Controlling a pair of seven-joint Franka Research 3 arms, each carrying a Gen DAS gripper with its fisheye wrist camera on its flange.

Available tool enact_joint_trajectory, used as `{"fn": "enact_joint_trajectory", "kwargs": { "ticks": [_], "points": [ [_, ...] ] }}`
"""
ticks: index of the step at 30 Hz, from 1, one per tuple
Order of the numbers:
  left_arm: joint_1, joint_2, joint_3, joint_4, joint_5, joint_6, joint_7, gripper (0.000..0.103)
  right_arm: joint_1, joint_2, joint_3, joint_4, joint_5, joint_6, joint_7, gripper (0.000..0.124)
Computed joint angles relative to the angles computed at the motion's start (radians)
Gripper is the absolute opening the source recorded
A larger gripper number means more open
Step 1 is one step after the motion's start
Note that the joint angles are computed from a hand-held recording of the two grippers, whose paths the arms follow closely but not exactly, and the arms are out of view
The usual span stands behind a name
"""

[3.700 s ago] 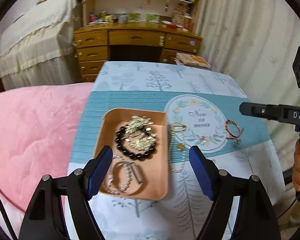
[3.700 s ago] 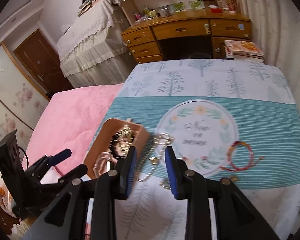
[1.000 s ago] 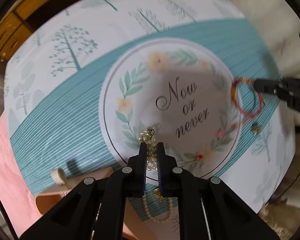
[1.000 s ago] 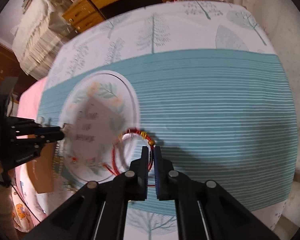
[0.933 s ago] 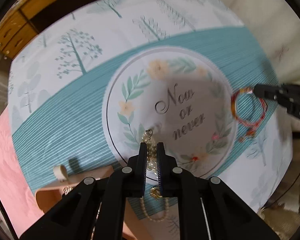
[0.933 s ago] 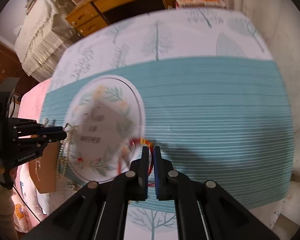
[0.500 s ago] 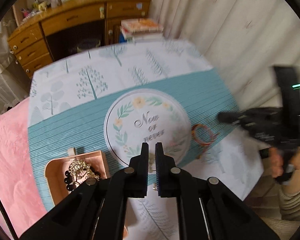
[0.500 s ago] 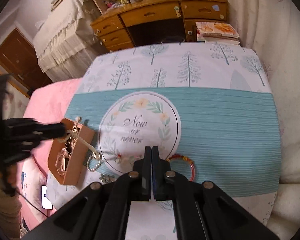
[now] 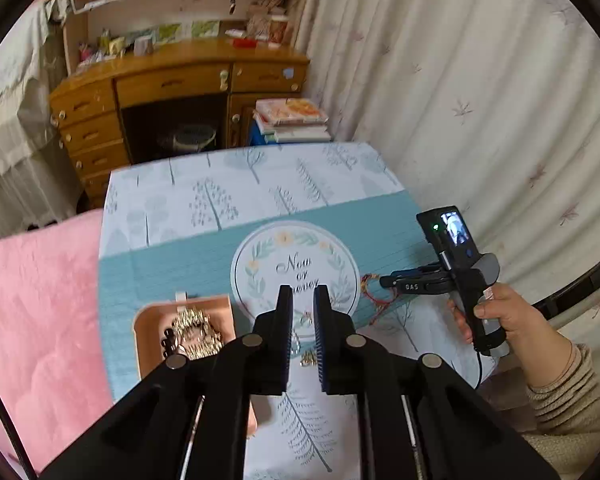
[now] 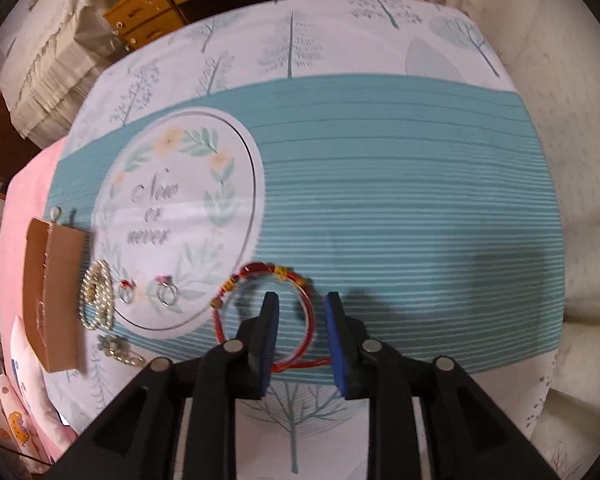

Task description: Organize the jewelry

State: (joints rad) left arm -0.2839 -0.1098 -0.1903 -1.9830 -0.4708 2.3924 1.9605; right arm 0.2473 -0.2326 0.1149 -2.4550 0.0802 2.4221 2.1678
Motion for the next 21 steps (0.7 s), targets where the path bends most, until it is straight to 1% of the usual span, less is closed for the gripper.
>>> {"fn": "enact_joint_trajectory", "kwargs": {
  "ticks": [1, 3, 7, 9, 13, 16, 18, 21],
  "points": [
    [0.000, 0.003, -0.001, -0.002, 0.006, -0.005, 0.001, 0.021, 0.002, 0.002, 0.001, 0.001, 0.001, -0.006, -0.003, 0.024],
    [-0.003, 0.022, -0.009, -0.005, 0.023, -0.007, -0.004, 0.024, 0.004, 0.008, 0.003, 0.003, 0.000, -0.015, 0.001, 0.024],
    [-0.006, 0.074, -0.029, 0.007, 0.043, -0.017, -0.016, 0.025, 0.007, 0.001, 0.009, -0.012, -0.024, 0.003, 0.006, 0.024],
    [-0.008, 0.096, -0.042, 0.013, 0.062, -0.017, -0.027, 0.024, 0.010, -0.010, 0.012, -0.022, -0.025, 0.013, 0.007, 0.007],
    [-0.014, 0.155, -0.065, 0.027, 0.124, -0.009, -0.069, 0.024, 0.008, -0.067, 0.021, -0.063, -0.031, 0.068, 0.031, 0.006],
    [-0.017, 0.218, -0.078, 0.052, 0.201, -0.015, -0.127, 0.024, 0.012, -0.109, 0.016, -0.093, -0.005, 0.103, 0.014, 0.006],
    [-0.019, 0.260, -0.085, 0.070, 0.255, -0.015, -0.167, 0.024, 0.015, -0.123, 0.017, -0.100, 0.018, 0.113, 0.001, 0.006],
    [-0.020, 0.334, -0.092, 0.119, 0.318, -0.043, -0.221, 0.024, 0.019, -0.146, 0.018, -0.116, 0.043, 0.123, -0.017, 0.006]
  ]
}}
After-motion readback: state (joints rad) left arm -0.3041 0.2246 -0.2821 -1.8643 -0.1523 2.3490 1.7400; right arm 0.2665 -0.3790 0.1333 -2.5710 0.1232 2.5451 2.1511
